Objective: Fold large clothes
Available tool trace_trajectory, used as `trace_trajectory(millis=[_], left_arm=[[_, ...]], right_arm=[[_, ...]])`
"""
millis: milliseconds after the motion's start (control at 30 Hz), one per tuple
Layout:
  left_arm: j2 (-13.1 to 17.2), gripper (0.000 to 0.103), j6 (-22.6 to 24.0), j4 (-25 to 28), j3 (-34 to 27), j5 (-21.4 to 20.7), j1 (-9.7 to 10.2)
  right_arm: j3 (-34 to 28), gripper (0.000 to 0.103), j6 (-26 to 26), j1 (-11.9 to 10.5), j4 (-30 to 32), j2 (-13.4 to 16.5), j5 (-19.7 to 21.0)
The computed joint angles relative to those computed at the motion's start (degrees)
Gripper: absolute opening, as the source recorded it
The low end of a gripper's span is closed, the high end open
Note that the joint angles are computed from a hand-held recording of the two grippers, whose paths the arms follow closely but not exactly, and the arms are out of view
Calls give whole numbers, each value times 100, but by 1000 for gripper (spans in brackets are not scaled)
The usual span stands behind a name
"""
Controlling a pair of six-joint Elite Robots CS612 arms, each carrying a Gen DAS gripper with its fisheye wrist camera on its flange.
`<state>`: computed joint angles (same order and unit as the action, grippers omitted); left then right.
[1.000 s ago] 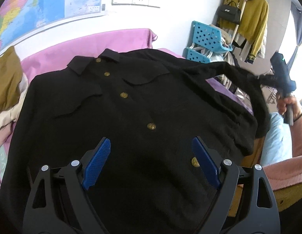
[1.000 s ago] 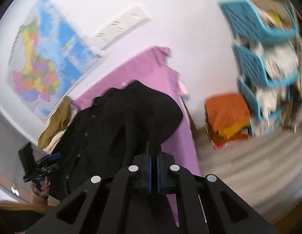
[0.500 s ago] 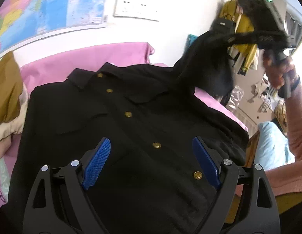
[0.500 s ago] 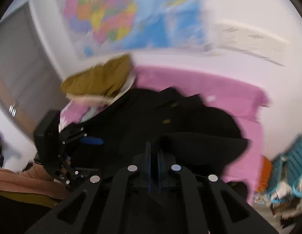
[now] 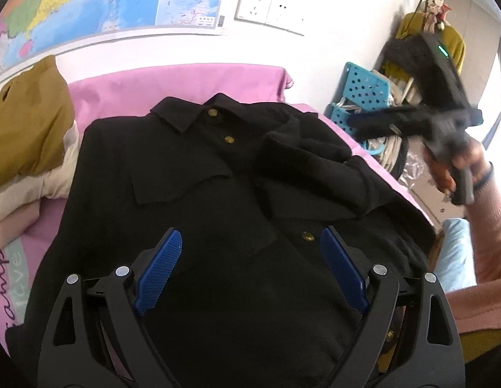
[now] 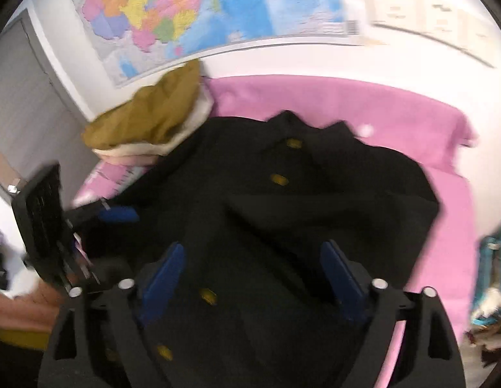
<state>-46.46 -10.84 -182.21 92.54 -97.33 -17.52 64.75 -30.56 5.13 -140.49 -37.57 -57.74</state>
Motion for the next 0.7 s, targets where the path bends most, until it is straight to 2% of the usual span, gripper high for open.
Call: trace_trajectory(millis=[67, 167, 267, 333, 400, 433, 467, 567, 700], left_arm=[[21, 87, 52, 60, -64, 167, -44], [45, 87, 199, 189, -149, 527, -133], [78, 87, 398, 242, -220, 837, -215], [87, 87, 492, 235, -232, 988, -261], [89, 87, 552, 239, -236, 1014, -279], [90, 87, 577, 246, -237, 1033, -288], [90, 87, 601, 272, -241, 1079, -299], [94, 87, 646, 290, -245, 1125, -307], [79, 87, 555, 250, -223, 996, -278]], right_arm=[[273, 90, 104, -87, -226, -75, -211], [565, 92, 159, -222, -201, -128, -228], [796, 92, 350, -239, -491, -148, -520], [909, 90, 570, -294, -704, -150, -364], [950, 65, 628, -323, -757, -151, -222], [955, 42, 603, -345, -687, -153, -68], [947, 24, 591, -347, -645, -155, 15], [1016, 10, 580, -311, -919, -216, 149], [1001, 9, 529, -298, -1068, -284, 694]])
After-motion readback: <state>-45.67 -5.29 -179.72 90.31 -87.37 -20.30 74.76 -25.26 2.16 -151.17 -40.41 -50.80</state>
